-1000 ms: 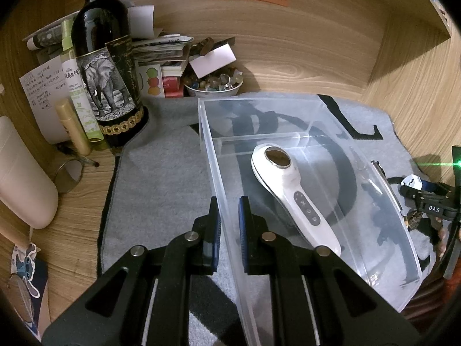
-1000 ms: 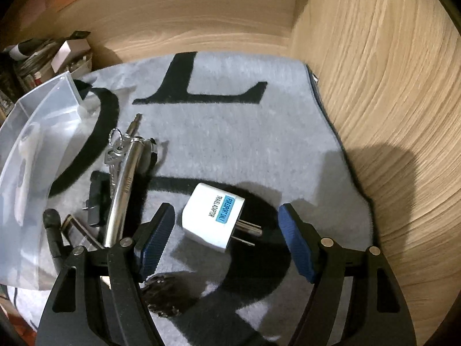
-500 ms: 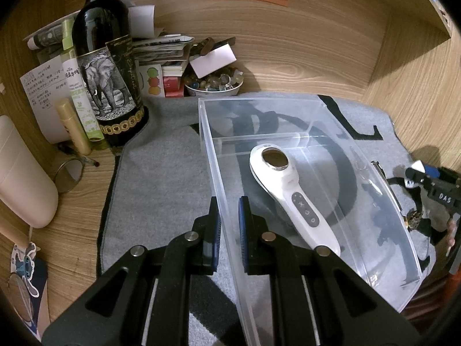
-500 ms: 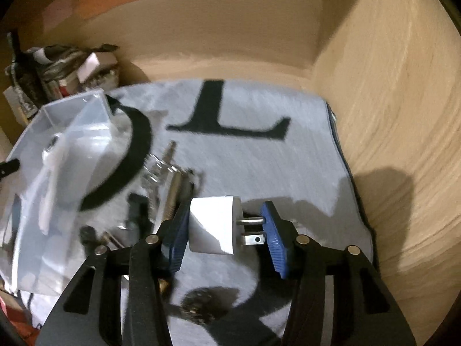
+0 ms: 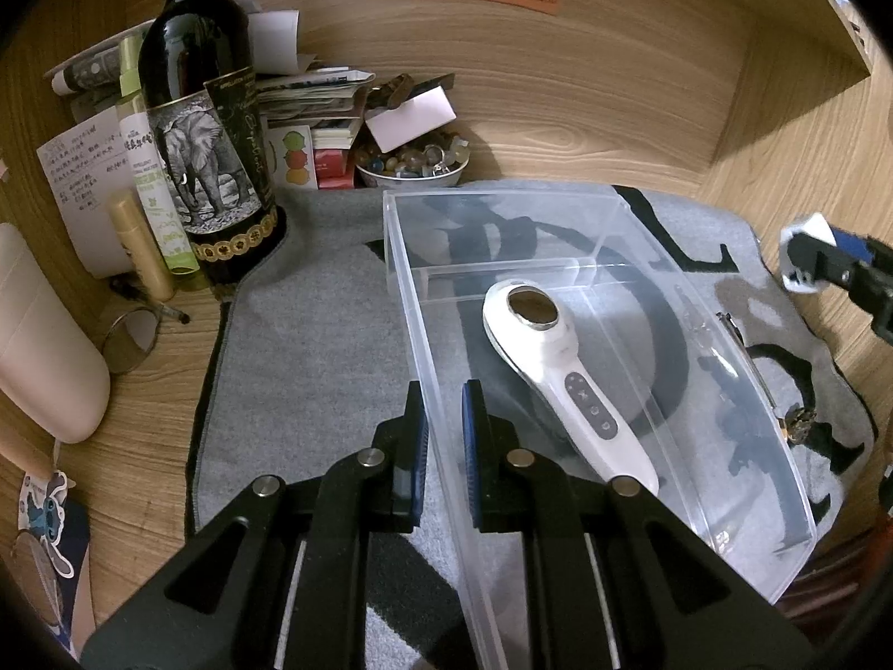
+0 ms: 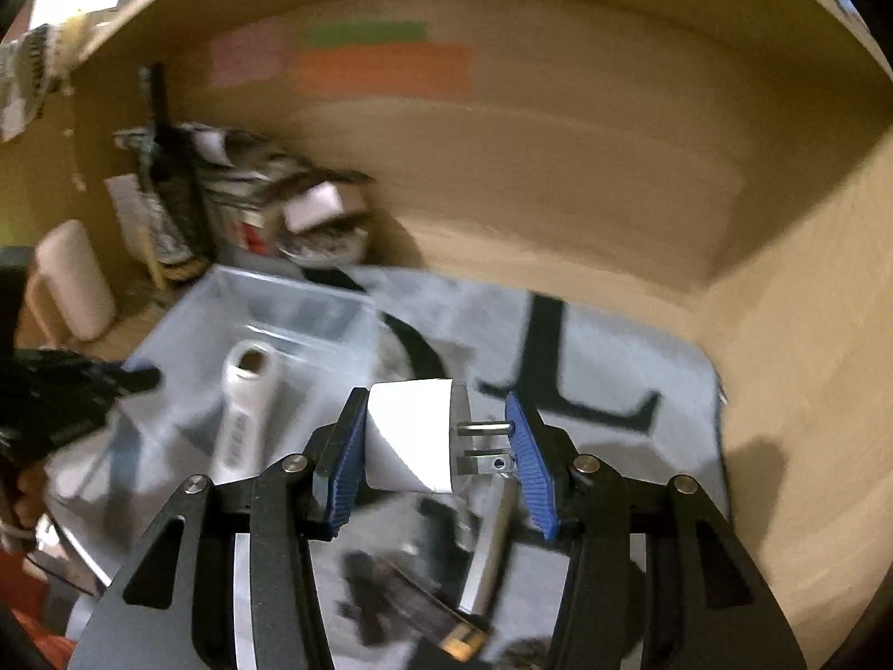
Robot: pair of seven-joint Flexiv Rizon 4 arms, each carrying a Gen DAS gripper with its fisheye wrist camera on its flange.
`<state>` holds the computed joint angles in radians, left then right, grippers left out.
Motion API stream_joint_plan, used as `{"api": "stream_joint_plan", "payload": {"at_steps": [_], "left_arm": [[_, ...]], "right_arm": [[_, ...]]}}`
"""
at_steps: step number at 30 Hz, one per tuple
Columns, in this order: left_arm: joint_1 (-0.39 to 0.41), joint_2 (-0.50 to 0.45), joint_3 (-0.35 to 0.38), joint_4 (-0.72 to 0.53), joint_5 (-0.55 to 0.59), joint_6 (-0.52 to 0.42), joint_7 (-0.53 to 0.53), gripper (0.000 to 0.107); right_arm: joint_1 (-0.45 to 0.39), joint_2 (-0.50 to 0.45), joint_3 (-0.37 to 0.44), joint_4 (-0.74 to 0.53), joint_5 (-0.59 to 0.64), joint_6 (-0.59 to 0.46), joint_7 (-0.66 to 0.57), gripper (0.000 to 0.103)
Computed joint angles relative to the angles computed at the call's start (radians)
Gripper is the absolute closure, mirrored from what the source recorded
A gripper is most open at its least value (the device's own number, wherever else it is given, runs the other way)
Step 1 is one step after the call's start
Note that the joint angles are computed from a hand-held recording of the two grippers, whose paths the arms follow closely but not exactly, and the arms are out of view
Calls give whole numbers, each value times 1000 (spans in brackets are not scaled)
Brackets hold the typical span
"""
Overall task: Organize rigid objects
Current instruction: 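Carry the white plug adapter into the box beside the device and release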
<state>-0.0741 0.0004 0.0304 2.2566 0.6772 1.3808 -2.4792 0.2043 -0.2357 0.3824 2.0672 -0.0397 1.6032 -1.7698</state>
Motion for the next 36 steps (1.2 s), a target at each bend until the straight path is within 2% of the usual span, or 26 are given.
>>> {"api": "stream_joint_plan", "payload": {"at_steps": [5, 9, 16, 24, 33, 36], "left_arm": [[0, 0, 0, 0, -1, 0, -2, 95], [0, 0, -1, 0, 0, 0, -2, 95], [0, -1, -1, -1, 0, 2, -5, 95], [-2, -3, 0, -5, 1, 1, -7, 95], [-3, -5, 1, -5, -5, 4, -3, 96], [-5, -7, 0, -10, 4, -3, -11, 95]], "right_arm": [[-88, -28, 173, -54, 98, -36, -130, 57], [-74, -36, 204, -74, 155, -74, -191, 57], [59, -57, 96, -97, 147, -164, -185, 57], [146, -83, 8, -121, 101, -255, -148, 57], [171, -101, -18, -139, 59, -289, -119, 57], [168, -98, -13, -138, 64, -283, -124, 51]]}}
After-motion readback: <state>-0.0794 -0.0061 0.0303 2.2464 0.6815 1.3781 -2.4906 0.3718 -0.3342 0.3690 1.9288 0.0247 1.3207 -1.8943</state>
